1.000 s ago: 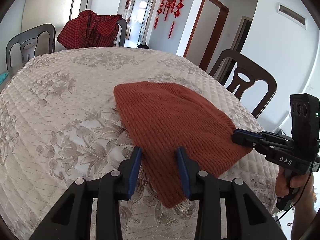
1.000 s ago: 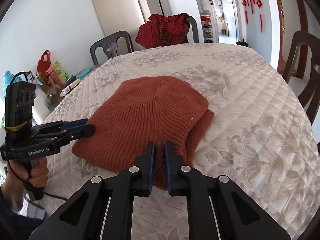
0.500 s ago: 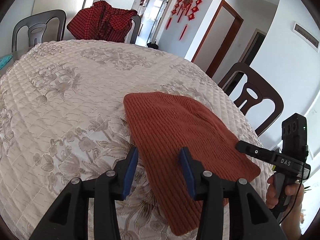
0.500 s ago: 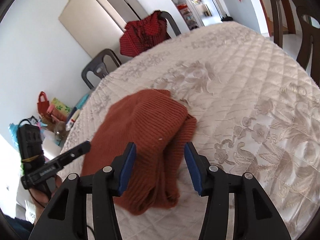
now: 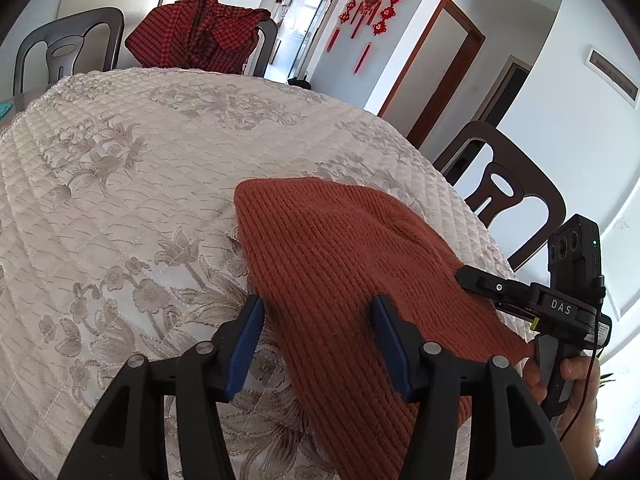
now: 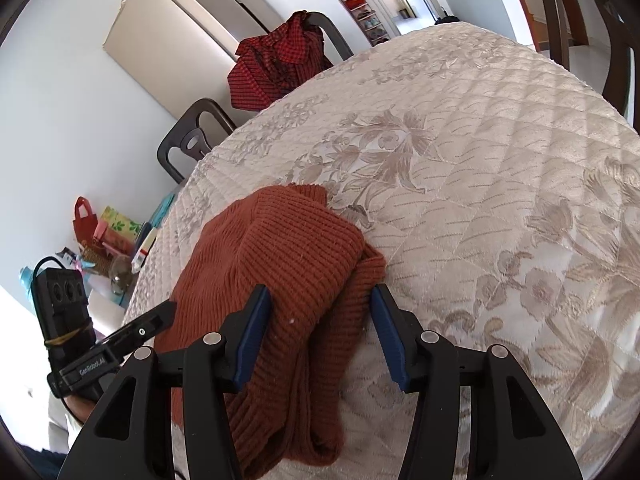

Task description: Fold small clothes

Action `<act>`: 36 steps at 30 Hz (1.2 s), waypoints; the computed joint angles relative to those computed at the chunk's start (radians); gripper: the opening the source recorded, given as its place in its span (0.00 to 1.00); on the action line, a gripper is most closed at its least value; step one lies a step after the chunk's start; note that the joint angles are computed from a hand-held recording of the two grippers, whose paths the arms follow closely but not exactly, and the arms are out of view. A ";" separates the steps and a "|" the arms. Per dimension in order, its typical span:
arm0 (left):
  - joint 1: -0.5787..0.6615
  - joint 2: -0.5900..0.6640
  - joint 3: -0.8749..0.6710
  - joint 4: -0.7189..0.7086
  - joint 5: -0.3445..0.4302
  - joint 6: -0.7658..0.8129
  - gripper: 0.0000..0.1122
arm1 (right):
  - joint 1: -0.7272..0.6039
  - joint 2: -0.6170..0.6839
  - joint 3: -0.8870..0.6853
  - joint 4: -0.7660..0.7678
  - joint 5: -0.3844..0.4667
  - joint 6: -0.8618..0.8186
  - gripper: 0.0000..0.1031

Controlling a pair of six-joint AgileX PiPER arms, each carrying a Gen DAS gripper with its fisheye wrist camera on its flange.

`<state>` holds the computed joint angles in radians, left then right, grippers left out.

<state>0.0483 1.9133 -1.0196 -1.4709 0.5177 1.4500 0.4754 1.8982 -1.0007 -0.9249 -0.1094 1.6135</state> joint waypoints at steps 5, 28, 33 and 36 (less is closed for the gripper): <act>0.002 0.026 -0.016 0.008 0.022 -0.010 0.56 | -0.014 0.015 -0.007 0.073 -0.029 -0.072 0.51; -0.009 0.031 -0.004 0.011 0.050 0.002 0.57 | -0.022 0.035 0.006 -0.038 -0.138 0.007 0.46; -0.014 0.032 -0.004 0.003 0.038 0.001 0.57 | -0.028 0.041 0.007 -0.008 -0.156 -0.024 0.37; -0.027 0.012 0.025 -0.031 0.005 0.020 0.56 | -0.022 0.034 0.015 0.034 -0.155 -0.072 0.33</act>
<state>0.0211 1.9255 -0.9949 -1.5022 0.5229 1.4699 0.4533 1.9326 -0.9854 -0.8914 -0.2647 1.5412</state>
